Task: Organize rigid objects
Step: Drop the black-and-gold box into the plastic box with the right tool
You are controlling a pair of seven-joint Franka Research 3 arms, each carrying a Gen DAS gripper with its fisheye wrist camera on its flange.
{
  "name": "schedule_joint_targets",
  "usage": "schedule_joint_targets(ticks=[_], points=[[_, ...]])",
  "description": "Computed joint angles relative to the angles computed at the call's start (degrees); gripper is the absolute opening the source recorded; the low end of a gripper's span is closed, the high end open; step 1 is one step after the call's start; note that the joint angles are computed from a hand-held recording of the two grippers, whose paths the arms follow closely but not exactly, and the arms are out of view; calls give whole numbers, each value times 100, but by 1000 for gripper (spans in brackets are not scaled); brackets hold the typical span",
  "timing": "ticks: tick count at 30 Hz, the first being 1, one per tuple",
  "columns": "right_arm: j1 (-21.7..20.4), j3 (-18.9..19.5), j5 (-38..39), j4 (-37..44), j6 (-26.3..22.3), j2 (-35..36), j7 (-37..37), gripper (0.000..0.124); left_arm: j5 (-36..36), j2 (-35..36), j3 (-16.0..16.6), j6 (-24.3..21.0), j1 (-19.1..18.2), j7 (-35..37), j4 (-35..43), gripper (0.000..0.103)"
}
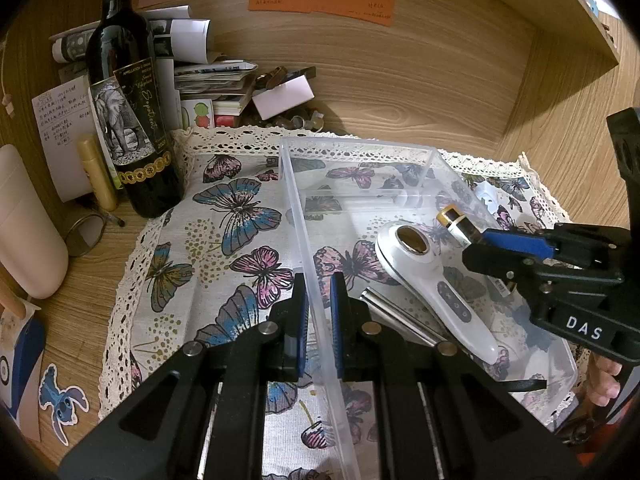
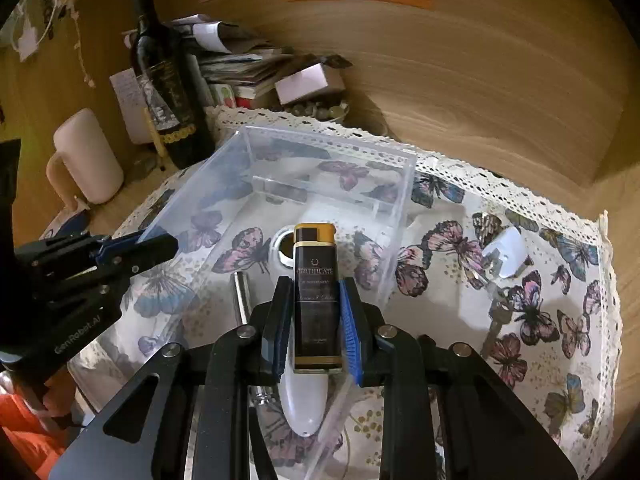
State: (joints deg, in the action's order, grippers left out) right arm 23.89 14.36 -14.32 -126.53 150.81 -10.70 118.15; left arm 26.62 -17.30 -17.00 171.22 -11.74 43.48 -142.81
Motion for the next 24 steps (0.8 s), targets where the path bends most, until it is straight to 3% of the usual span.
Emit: schedule_joint_targets(ticks=[11, 24], points=[[-32, 0, 49, -49, -3, -131, -10, 22, -6, 0, 11, 3, -11, 10, -3, 10], [-569, 154, -415, -359, -57, -693, 625, 22, -4, -1, 10, 5, -9, 6, -4, 10]])
